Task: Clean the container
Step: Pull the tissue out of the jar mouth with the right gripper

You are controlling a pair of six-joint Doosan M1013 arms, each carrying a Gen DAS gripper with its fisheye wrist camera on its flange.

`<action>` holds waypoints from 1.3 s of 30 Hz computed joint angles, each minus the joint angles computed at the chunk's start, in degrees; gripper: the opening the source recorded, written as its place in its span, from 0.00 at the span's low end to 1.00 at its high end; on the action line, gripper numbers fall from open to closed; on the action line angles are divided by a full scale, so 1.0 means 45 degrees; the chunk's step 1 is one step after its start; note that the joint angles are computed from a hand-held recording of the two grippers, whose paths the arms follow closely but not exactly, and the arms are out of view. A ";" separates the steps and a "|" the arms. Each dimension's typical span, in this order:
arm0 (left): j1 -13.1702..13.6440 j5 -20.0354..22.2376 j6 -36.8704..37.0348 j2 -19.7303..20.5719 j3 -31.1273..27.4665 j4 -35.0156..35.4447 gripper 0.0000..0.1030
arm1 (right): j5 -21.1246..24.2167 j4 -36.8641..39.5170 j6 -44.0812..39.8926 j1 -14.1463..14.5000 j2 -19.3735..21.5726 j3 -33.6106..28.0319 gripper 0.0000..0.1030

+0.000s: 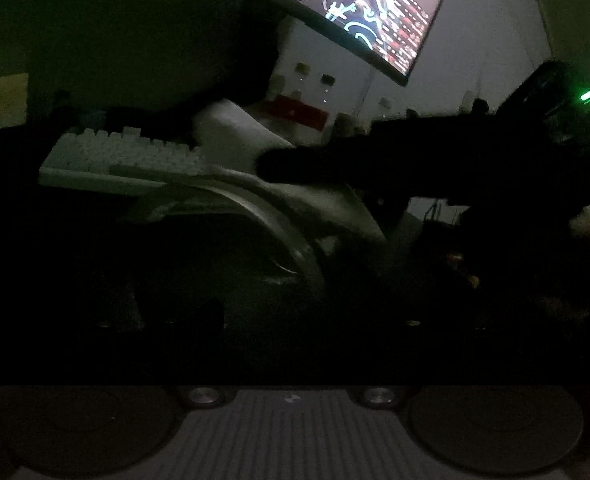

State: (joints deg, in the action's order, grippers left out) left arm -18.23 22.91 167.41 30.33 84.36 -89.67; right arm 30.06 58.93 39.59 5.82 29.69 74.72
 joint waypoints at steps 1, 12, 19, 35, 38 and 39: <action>0.0003 -0.0038 -0.0139 0.0002 -0.0025 0.0096 0.71 | -0.0044 0.0149 -0.0317 0.0053 -0.0037 0.0069 0.09; -0.0009 -0.0259 -0.0891 -0.0065 -0.0138 0.1143 0.82 | -0.0267 0.1278 -0.1688 0.0070 -0.0131 0.0412 0.09; -0.0020 -0.0351 -0.0831 -0.0084 -0.0123 0.1342 0.88 | 0.0867 0.3887 -0.5376 0.0150 -0.0523 0.1237 0.09; -0.0305 -0.1960 -0.3394 -0.0063 -0.0392 0.3723 0.50 | -0.2008 0.0619 -0.0158 -0.0498 -0.0426 0.1209 0.08; -0.0235 -0.1763 -0.4642 0.0010 -0.0649 0.4855 0.12 | -0.1958 0.1731 -0.1070 -0.0670 -0.0647 0.1527 0.09; -0.0199 -0.1692 -0.4167 0.0039 -0.0671 0.4213 0.11 | -0.1739 0.1923 -0.1305 -0.0690 -0.0689 0.1578 0.09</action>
State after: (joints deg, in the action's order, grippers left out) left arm -19.13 15.30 148.65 30.50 81.34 -70.71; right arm 22.24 67.58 33.72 2.72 26.59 81.82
